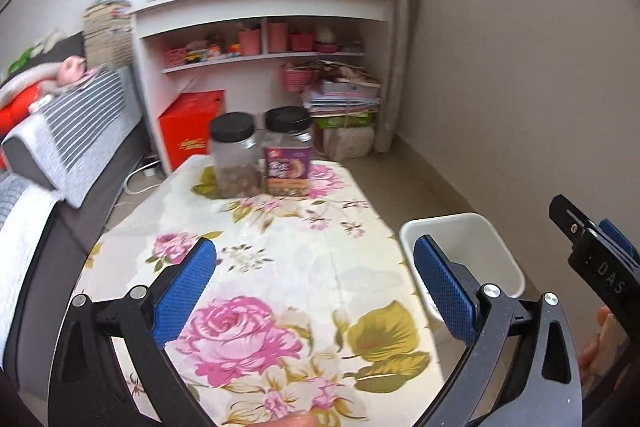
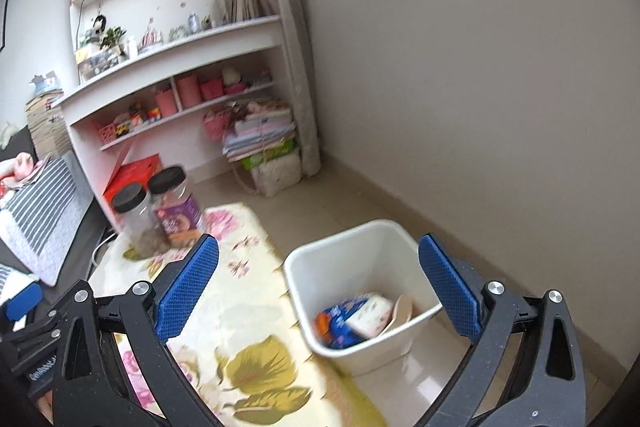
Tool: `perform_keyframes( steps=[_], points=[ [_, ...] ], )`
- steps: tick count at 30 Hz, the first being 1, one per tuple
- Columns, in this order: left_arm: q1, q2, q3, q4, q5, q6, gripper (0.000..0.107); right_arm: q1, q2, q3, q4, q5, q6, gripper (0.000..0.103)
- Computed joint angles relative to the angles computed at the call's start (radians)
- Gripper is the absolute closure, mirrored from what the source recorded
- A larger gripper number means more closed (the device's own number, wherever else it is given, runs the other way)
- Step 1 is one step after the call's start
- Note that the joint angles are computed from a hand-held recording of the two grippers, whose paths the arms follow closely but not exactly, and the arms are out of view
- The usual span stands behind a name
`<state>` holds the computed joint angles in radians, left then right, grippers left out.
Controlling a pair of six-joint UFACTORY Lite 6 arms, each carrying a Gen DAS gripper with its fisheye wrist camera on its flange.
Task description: Collect trash
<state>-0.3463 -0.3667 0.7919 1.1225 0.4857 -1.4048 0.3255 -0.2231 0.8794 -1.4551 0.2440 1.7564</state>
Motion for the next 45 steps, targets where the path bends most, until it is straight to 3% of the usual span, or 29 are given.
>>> perform_keyframes(
  steps=[2, 5, 14, 45],
  points=[
    [0.018, -0.014, -0.049, 0.065, -0.022, -0.073, 0.011, 0.046, 0.018, -0.009, -0.064, 0.047, 0.074, 0.007],
    [0.070, -0.009, -0.060, 0.041, -0.074, -0.035, 0.011, 0.091, 0.036, -0.013, -0.100, 0.079, 0.119, 0.007],
    [0.114, -0.051, -0.053, 0.036, -0.054, -0.032, 0.011, 0.192, 0.063, -0.018, -0.214, 0.191, 0.236, 0.007],
    [0.145, -0.055, -0.043, -0.079, -0.055, 0.089, 0.011, 0.256, 0.050, -0.036, -0.242, 0.244, 0.228, 0.007]
  ],
)
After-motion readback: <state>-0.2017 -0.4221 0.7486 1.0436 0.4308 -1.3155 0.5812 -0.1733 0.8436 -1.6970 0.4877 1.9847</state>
